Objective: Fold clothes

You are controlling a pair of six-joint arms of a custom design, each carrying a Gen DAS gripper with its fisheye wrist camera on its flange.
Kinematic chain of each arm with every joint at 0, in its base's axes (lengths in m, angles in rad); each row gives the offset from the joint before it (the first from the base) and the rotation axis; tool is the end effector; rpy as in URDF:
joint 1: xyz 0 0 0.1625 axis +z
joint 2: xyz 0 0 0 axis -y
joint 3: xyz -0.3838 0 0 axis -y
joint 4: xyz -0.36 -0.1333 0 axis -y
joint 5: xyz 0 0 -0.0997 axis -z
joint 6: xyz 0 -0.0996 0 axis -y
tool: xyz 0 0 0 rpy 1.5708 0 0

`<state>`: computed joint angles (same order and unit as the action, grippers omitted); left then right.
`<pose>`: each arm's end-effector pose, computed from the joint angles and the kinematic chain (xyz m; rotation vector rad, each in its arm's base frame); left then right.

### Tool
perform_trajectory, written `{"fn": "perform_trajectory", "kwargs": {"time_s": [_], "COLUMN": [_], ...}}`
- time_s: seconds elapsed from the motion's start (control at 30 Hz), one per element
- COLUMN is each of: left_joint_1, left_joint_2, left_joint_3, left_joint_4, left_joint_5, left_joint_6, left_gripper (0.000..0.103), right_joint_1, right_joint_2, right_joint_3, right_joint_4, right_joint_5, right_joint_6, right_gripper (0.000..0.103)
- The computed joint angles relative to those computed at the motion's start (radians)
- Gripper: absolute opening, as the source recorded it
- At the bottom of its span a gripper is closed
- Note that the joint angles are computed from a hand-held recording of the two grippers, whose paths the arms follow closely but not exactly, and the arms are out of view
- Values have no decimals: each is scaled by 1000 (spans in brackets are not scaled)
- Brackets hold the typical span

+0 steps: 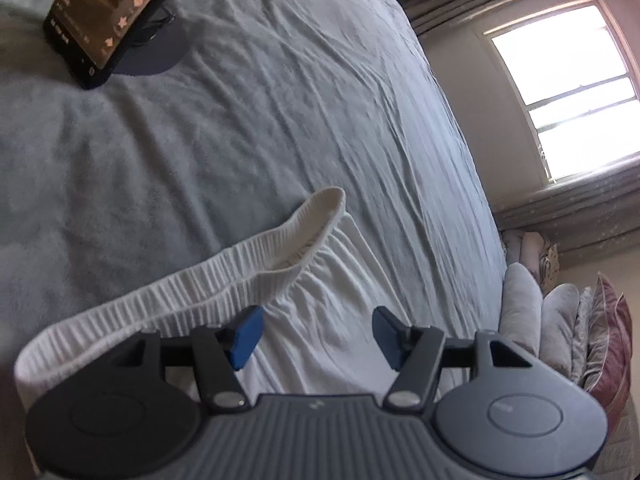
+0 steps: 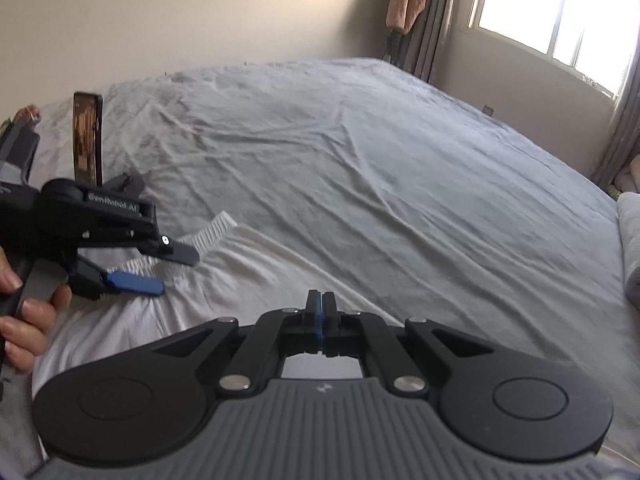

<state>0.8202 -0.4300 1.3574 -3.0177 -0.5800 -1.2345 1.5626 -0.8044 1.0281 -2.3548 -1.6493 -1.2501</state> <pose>-0.3044 -0.6439 0.0366 -0.9744 2.4075 -1.5367 0.1193 -0.7554 0.3280 1.5428 -2.2091 0.5645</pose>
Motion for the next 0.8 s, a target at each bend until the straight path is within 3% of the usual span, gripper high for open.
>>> {"fn": "perform_trajectory", "kwargs": {"time_s": [0.1, 0.2, 0.37, 0.5, 0.67, 0.8], "left_joint_1": [-10, -11, -8, -5, -5, -1], "left_joint_2": [6, 9, 33, 56, 49, 50], "left_joint_3": [-27, -53, -134, -198, -181, -178], "left_joint_4": [85, 161, 311, 420, 420, 400], "left_joint_5": [23, 36, 58, 75, 78, 73], "left_joint_6": [9, 28, 63, 84, 93, 95], "left_gripper": [64, 64, 72, 76, 78, 78], "right_joint_1": [-4, -9, -18, -24, -31, -36], "right_joint_2": [6, 36, 128, 242, 394, 465], "right_joint_3": [3, -33, -147, -313, -564, -710], "right_joint_4": [-18, -2, 22, 66, 160, 262], "right_joint_5": [-21, -39, -76, -119, -165, -159], "right_joint_6": [-4, -7, -24, -27, -20, -2], "right_gripper": [15, 35, 36, 35, 39, 41]}}
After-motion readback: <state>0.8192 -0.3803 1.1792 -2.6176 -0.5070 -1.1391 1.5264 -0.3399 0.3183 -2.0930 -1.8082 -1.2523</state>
